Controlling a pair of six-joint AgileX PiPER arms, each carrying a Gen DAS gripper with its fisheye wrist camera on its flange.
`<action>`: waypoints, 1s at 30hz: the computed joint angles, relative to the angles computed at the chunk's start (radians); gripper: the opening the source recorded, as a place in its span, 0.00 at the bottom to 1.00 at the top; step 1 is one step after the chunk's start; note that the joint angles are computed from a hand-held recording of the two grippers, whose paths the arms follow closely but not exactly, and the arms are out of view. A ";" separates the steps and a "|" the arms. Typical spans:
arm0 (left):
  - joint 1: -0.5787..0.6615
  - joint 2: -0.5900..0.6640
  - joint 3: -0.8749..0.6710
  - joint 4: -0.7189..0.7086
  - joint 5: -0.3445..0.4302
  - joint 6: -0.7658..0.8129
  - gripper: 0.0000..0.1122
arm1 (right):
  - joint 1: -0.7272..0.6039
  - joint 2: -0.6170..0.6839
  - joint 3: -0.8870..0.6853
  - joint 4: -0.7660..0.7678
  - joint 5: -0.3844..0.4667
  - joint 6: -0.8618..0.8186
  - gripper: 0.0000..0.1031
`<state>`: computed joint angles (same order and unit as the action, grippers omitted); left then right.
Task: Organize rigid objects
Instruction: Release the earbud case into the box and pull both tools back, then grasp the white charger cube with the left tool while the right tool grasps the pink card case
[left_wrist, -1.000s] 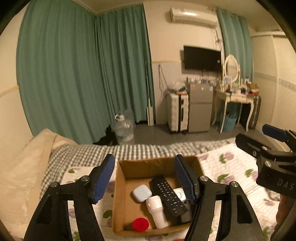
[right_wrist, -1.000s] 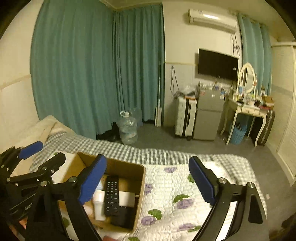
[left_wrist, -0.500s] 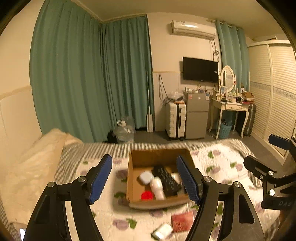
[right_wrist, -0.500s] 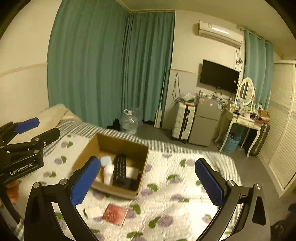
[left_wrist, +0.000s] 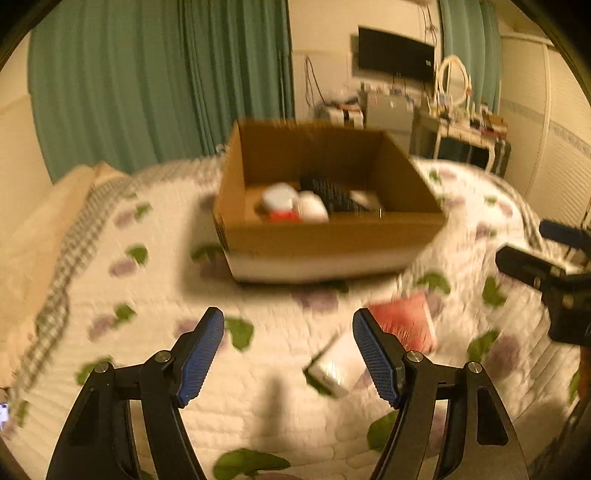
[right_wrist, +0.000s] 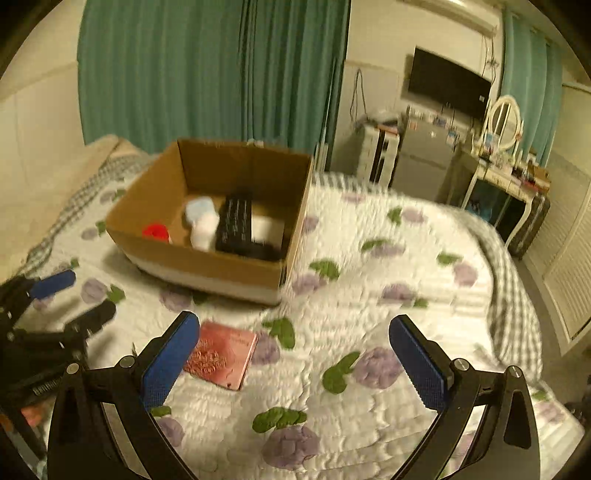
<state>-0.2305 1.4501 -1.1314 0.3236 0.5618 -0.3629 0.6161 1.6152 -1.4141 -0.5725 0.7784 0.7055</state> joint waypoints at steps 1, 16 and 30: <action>0.004 0.009 0.008 -0.028 -0.003 0.027 0.67 | -0.005 0.017 -0.006 0.011 0.002 -0.004 1.00; -0.068 0.181 -0.039 -0.094 0.074 0.200 0.67 | -0.029 0.113 -0.059 0.080 0.059 -0.019 1.00; -0.051 0.141 0.014 -0.227 0.040 0.329 0.44 | -0.011 0.123 -0.056 0.053 0.067 -0.004 1.00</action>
